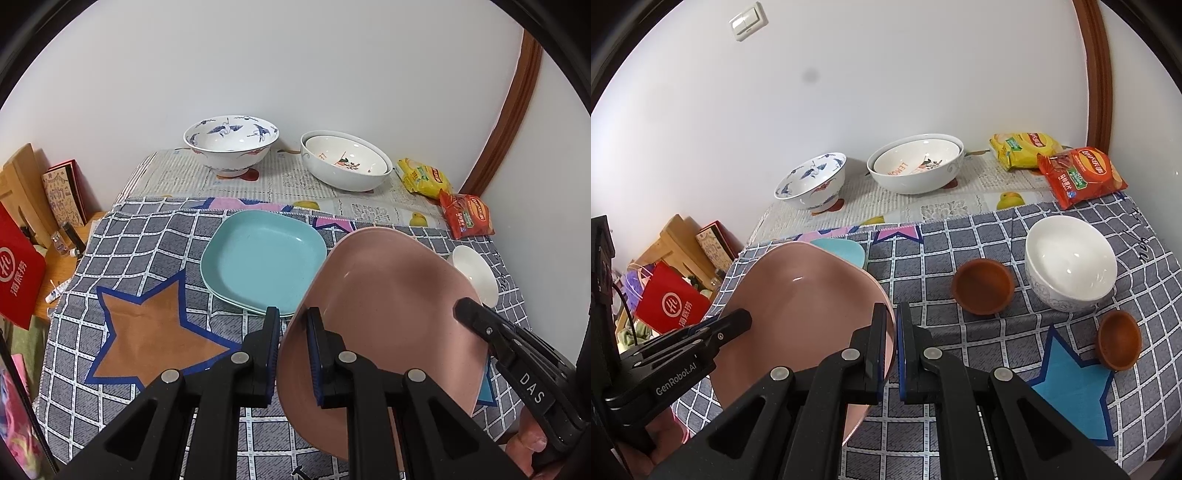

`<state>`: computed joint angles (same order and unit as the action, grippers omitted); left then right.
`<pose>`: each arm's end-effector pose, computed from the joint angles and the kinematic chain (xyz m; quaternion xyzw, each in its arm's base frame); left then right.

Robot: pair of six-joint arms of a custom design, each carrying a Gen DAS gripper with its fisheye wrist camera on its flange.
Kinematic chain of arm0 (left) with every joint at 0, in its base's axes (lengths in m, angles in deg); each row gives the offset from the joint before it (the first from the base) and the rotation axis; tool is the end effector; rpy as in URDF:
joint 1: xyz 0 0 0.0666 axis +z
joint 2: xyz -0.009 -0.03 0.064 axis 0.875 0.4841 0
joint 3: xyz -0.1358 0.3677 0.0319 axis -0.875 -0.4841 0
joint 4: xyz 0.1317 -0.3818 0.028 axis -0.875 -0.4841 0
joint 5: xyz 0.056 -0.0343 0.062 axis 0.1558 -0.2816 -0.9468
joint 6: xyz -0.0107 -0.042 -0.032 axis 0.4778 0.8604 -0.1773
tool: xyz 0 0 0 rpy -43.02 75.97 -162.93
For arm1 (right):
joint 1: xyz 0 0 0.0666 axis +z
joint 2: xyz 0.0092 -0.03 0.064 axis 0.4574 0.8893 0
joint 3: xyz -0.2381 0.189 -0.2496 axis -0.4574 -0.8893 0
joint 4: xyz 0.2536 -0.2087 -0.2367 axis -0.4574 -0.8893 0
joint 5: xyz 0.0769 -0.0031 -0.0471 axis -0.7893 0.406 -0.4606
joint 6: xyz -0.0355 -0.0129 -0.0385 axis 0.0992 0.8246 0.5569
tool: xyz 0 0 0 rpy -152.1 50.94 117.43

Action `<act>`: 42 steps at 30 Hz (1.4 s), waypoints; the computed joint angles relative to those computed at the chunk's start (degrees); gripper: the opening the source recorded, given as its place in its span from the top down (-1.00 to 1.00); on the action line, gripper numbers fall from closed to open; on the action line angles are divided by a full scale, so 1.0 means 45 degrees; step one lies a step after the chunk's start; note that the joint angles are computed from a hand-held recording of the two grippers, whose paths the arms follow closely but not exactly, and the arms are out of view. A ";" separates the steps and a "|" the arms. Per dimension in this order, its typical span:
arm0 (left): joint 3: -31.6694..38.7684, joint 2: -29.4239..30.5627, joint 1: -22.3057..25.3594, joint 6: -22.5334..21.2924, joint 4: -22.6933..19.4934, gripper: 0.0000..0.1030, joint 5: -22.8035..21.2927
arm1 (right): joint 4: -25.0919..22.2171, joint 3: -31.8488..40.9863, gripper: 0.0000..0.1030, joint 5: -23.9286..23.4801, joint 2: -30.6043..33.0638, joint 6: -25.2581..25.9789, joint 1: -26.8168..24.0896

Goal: Organize plates and bowls
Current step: 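Carry the pink plate with both grippers over the teal plate stack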

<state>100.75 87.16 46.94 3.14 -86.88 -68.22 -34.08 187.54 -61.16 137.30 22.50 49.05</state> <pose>0.4650 -0.1099 0.5511 -0.1506 0.9360 -0.0205 0.3175 0.4936 0.2039 0.5325 -0.1033 0.9198 0.1881 0.3286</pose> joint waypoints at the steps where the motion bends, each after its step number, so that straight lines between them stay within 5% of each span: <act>1: -0.0031 -0.0010 0.0038 -0.0003 0.0014 0.72 0.0034 | -0.0003 -0.0001 0.89 -0.0015 0.0010 0.0000 0.0010; 42: -0.0811 0.0540 0.1817 -0.0092 0.0501 0.72 0.1264 | -0.1012 0.2033 0.89 0.0240 0.2563 0.0383 0.0904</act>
<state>97.10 89.59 55.11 2.73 -84.62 -62.53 -38.64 196.69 -60.08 148.83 24.23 53.12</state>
